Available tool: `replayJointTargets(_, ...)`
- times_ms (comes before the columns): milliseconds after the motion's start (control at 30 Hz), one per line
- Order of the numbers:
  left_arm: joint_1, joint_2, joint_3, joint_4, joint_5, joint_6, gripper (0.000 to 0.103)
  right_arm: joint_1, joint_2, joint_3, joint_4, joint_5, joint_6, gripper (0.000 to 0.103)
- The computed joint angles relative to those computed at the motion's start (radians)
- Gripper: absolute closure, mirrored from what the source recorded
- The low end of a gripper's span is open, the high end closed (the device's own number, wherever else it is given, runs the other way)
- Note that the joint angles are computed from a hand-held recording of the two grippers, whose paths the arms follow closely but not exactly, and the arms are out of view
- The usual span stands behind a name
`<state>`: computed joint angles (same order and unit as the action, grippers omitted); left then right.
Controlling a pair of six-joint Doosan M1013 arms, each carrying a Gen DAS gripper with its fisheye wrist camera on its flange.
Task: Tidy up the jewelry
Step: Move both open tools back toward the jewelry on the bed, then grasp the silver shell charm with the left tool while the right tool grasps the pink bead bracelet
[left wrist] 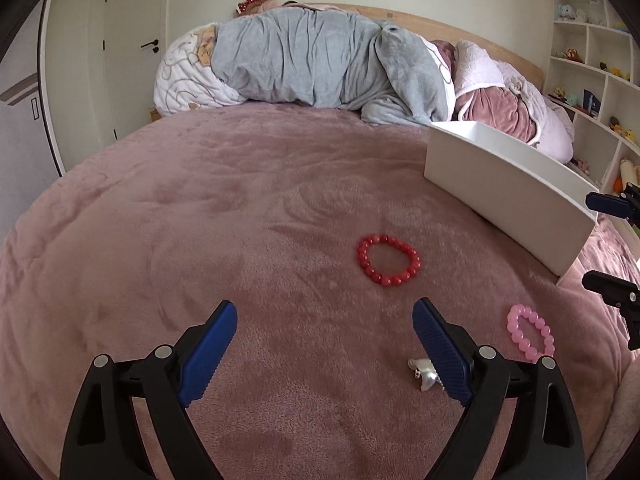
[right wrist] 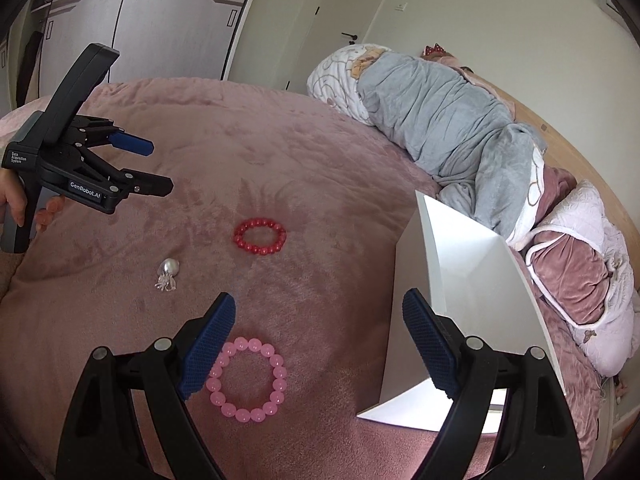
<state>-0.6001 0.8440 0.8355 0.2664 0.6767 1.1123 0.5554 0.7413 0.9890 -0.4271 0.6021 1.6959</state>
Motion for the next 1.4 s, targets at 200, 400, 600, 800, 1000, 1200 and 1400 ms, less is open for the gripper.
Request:
replayJointTargets(200,-0.005,0.024,-0.033,-0.154,0.036,0.243,0.015,-0.006,0.040,-0.059,0.088,0.124,-0.101,0.023)
replayJointTargets(400,-0.011,0.058,-0.084,-0.264,0.112,0.409,0.038,-0.004,0.092,-0.123,0.086,0.231,-0.131,0.034)
replayJointTargets(600,0.001,0.076,-0.106,-0.395,0.137,0.472,0.057,0.003,0.098,-0.120,0.043,0.227,-0.128,0.033)
replayJointTargets(800,0.010,0.079,-0.108,-0.493,0.152,0.533,0.075,0.008,0.111,-0.139,0.024,0.245,-0.150,0.044)
replayJointTargets(1000,0.020,0.091,-0.131,-0.544,0.198,0.517,0.075,0.009,0.173,-0.228,0.053,0.378,-0.222,0.045)
replayJointTargets(1200,0.022,0.096,-0.140,-0.541,0.218,0.509,0.080,-0.004,0.196,-0.275,0.169,0.413,-0.276,0.071)
replayJointTargets(1400,0.026,0.101,-0.147,-0.553,0.220,0.500,0.088,-0.004,0.204,-0.288,0.226,0.422,-0.324,0.090)
